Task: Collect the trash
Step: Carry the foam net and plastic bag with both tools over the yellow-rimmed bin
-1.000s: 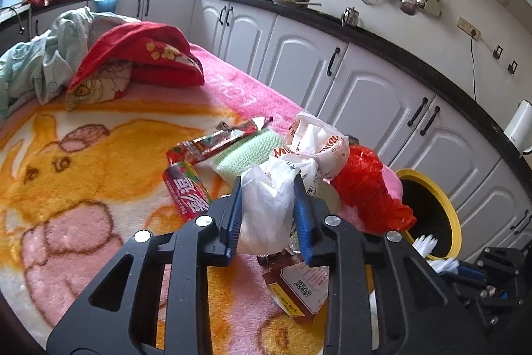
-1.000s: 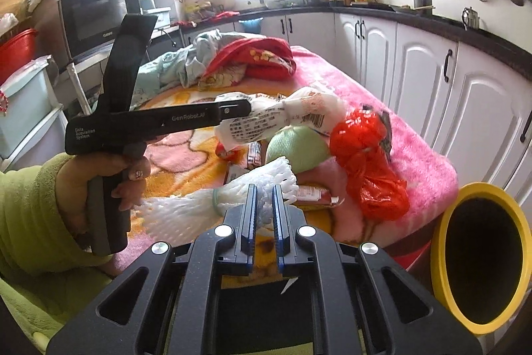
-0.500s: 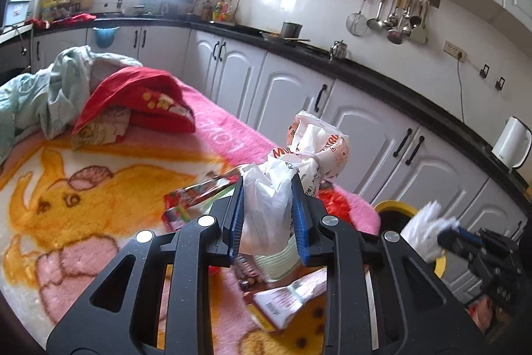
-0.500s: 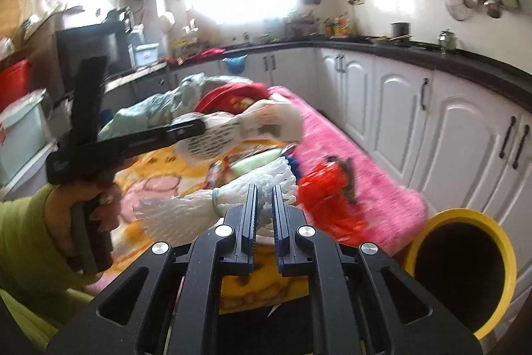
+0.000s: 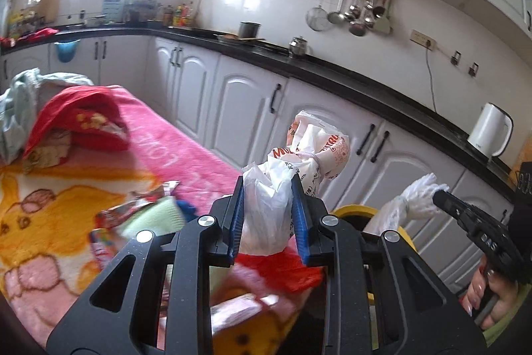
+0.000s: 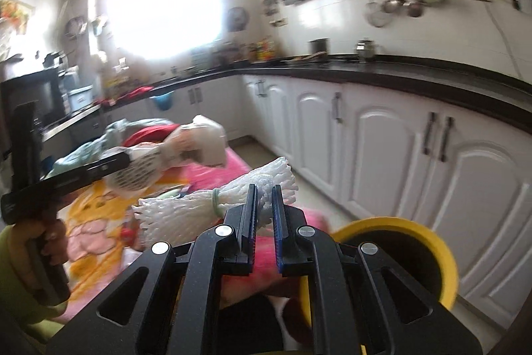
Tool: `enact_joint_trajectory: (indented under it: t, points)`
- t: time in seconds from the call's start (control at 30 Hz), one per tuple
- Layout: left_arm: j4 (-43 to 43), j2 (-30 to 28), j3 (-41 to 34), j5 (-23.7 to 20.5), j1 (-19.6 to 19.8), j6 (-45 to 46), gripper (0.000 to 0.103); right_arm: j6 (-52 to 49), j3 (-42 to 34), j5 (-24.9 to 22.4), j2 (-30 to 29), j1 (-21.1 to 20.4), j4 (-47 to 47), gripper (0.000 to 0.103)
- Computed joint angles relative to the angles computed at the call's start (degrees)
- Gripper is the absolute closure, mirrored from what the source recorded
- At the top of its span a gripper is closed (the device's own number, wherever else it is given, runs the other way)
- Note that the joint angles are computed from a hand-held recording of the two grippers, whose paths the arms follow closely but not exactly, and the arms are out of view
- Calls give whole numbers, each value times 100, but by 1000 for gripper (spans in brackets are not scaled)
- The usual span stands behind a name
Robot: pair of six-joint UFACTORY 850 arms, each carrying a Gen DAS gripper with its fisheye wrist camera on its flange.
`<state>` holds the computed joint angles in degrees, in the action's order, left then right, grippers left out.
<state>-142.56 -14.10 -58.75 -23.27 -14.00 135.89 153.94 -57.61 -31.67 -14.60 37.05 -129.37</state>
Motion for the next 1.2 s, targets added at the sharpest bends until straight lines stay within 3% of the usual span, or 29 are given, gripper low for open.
enact_joint_trajectory:
  t: [0.4, 0.9, 1.2]
  points:
    - [697, -610, -595, 272, -794, -388, 84, -556, 808, -921, 405, -422, 1109, 94]
    - [1552, -1366, -1224, 747, -1384, -925, 84, -1308, 887, -1125, -6, -793, 2057, 94]
    - [2444, -1789, -1571, 999, -1583, -1688, 83, -1397, 836, -884, -265, -983, 2209, 94]
